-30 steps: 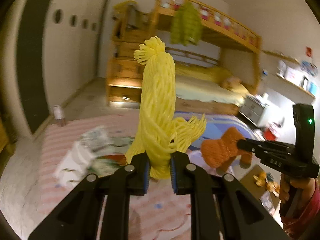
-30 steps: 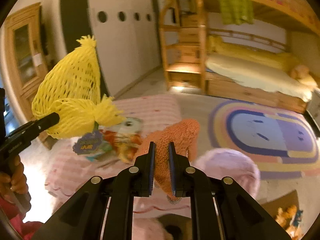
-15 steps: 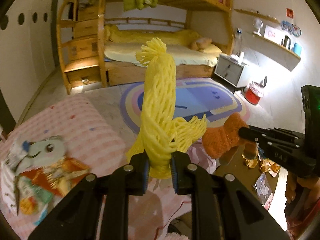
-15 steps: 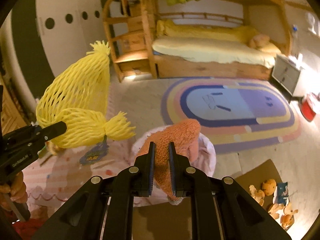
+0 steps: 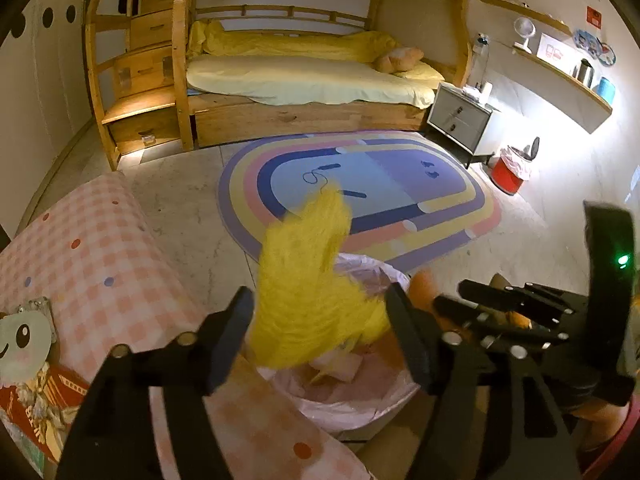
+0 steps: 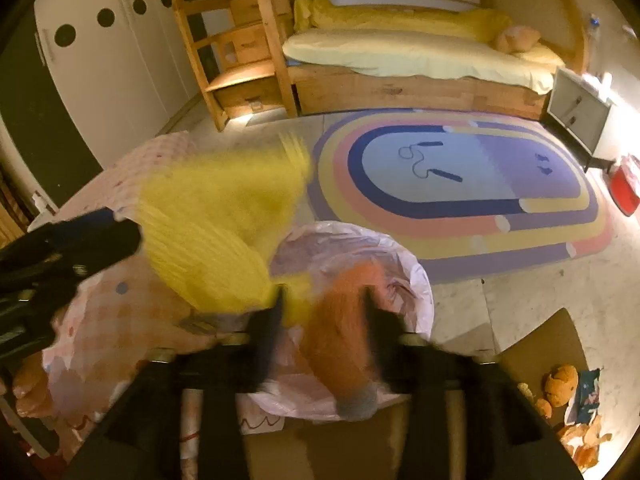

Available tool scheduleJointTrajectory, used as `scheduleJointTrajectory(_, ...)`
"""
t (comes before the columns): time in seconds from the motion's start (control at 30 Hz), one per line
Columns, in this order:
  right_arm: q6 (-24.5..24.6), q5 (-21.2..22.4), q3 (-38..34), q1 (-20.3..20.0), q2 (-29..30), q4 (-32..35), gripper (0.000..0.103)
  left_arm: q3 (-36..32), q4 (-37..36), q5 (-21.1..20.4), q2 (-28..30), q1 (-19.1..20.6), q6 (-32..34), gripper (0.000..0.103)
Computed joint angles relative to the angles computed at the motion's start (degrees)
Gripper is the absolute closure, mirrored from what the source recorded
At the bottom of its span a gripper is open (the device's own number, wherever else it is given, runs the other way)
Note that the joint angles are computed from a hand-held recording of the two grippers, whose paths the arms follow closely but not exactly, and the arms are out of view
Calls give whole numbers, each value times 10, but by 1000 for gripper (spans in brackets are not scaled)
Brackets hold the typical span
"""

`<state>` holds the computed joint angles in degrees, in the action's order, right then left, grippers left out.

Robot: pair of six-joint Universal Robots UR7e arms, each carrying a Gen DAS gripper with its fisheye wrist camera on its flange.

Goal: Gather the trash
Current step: 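Drop the yellow net and orange item into the pink bin with both tools, then grasp the white gold-striped paper bag with the left tool and lift it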

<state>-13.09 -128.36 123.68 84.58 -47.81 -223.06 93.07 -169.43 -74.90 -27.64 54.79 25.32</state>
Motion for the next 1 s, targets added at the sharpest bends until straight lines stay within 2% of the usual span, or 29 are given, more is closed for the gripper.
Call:
scheduleJointTrajectory(0.03,-3,-3,-1,1,1,-6,45,1,-3,0,-1,-1,-1,32)
scheduleJointTrajectory(0.23,9,-9,17,12,-10,-26,45,23,-27,18,-25,1,-11,28)
scheduleJointTrajectory(0.43,17,-18,41,48,-14,-50,45,69,-45,29,-71,2,-24,27)
scheduleJointTrajectory(0.57,13,-28,42,88,1,-62,45,104,-56,37,-112,5,-33,25)
scheduleJointTrajectory(0.77,3,-37,11,141,32,-27,45,151,-74,63,-167,17,-32,24)
scheduleJointTrajectory(1.0,-10,-28,-46,183,70,48,45,192,-109,99,-232,56,-23,23)
